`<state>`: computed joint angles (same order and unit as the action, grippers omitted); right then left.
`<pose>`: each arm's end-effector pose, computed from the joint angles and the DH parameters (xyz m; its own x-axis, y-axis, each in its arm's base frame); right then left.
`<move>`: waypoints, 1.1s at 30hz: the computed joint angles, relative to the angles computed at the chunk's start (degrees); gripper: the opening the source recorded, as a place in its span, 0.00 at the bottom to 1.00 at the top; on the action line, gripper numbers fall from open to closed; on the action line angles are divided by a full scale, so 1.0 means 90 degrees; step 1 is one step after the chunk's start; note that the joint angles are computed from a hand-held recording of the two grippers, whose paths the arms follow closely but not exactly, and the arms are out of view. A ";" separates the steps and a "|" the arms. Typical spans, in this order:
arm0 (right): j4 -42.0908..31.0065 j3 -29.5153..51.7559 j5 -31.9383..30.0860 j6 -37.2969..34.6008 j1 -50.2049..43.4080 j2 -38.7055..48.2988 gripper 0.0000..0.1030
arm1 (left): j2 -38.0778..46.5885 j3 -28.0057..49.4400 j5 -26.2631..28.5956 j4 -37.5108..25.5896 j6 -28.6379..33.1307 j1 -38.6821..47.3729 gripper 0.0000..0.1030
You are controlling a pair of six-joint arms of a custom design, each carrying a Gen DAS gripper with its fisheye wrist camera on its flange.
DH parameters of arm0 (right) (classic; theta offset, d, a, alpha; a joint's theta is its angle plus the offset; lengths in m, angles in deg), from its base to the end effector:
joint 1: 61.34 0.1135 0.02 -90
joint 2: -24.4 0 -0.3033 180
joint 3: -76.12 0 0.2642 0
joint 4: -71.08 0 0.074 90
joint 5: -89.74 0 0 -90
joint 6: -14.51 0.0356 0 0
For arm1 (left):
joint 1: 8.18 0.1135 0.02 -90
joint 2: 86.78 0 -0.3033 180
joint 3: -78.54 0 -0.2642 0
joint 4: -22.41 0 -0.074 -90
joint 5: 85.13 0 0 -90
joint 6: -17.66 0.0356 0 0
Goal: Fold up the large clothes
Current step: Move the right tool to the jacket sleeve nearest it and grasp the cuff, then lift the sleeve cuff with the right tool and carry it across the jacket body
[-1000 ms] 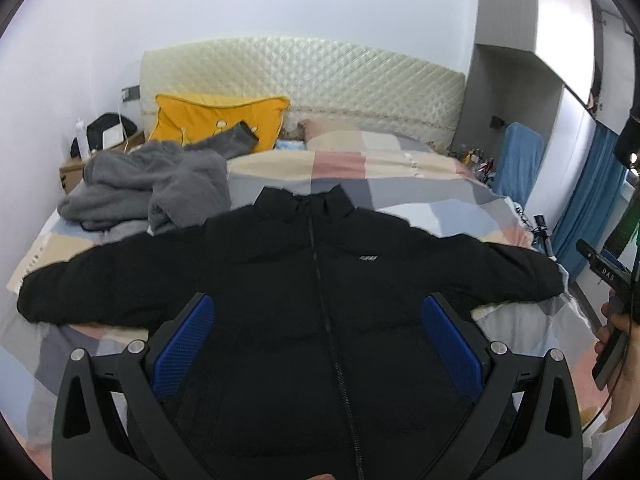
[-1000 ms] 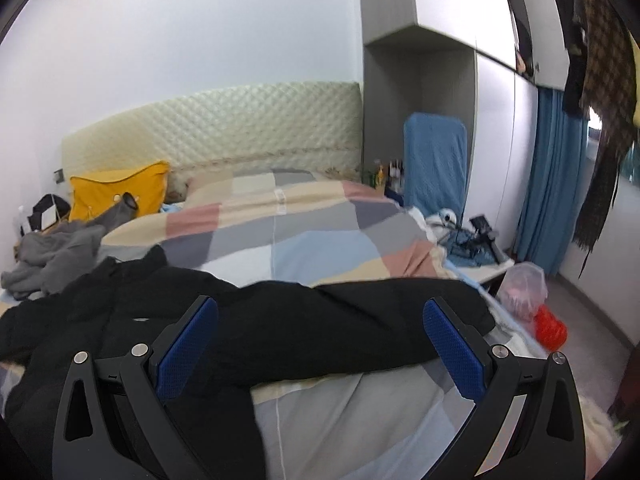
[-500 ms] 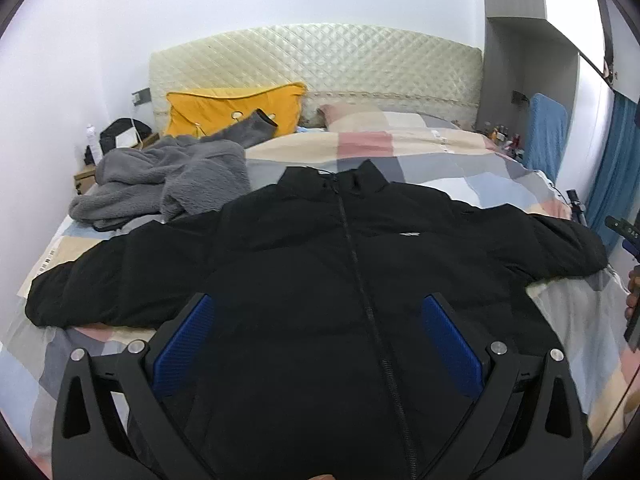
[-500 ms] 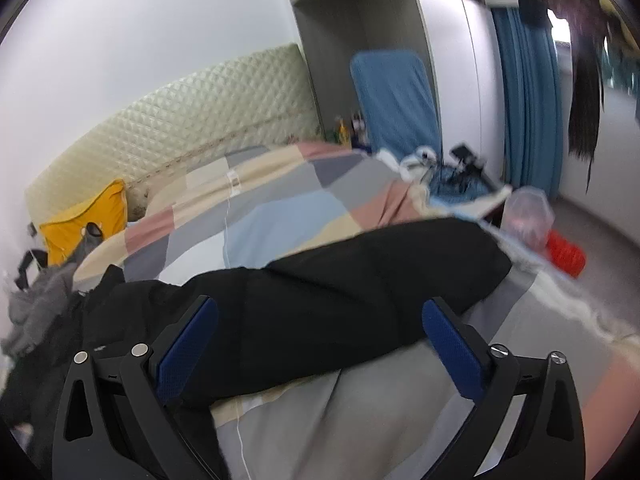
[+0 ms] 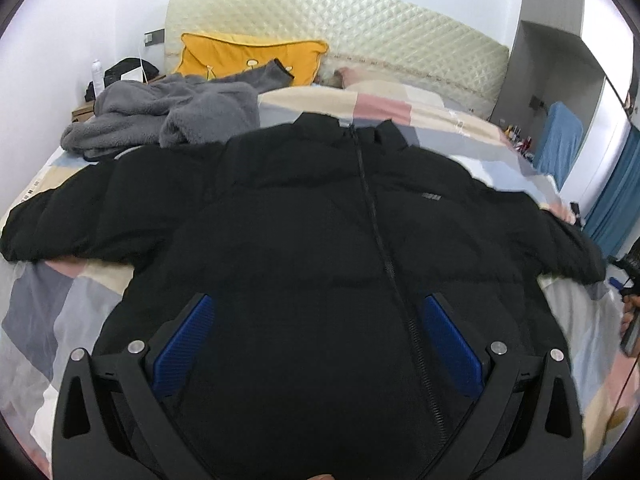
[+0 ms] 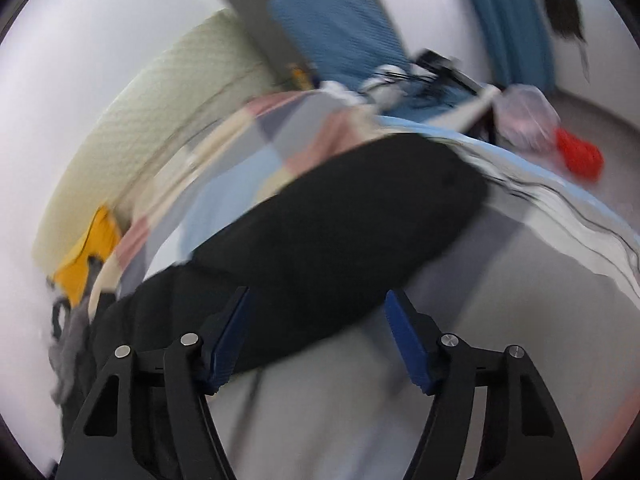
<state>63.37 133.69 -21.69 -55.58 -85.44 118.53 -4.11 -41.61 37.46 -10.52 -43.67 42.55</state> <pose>0.3073 -0.1232 0.1839 -0.5510 0.5937 -0.5864 0.3498 0.8023 0.4836 0.1942 0.2072 0.2259 -0.6799 -0.1930 -0.7074 -0.1529 0.9808 -0.1206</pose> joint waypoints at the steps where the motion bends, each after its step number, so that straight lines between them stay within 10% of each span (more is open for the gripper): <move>1: -0.0012 0.0036 0.0058 0.0108 -0.0210 0.0058 0.64 | 0.0051 -0.0040 -0.0116 0.0081 -0.0026 -0.0046 1.00; 9: 0.0895 0.0246 -0.0768 0.1134 -0.1038 0.0949 0.77 | 0.0302 0.0134 -0.0137 -0.0119 -0.0129 -0.0117 1.00; 18: 0.1147 0.1232 -0.0191 0.1676 -0.0675 0.2159 0.77 | 0.0292 0.0213 -0.0169 0.0023 -0.0428 -0.0077 1.00; 23: 0.0730 0.1710 -0.0282 0.1561 -0.0735 0.2325 0.20 | 0.0391 0.0173 -0.0409 0.0390 -0.0506 -0.0247 1.00; 33: -0.0526 0.1930 0.0912 0.0087 -0.0432 0.0704 0.04 | 0.0357 0.0488 -0.0665 0.0350 -0.0146 0.0273 1.00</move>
<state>58.64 151.06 -13.48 -54.80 -89.33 124.86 -0.90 -37.21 31.48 -7.38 -44.98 45.00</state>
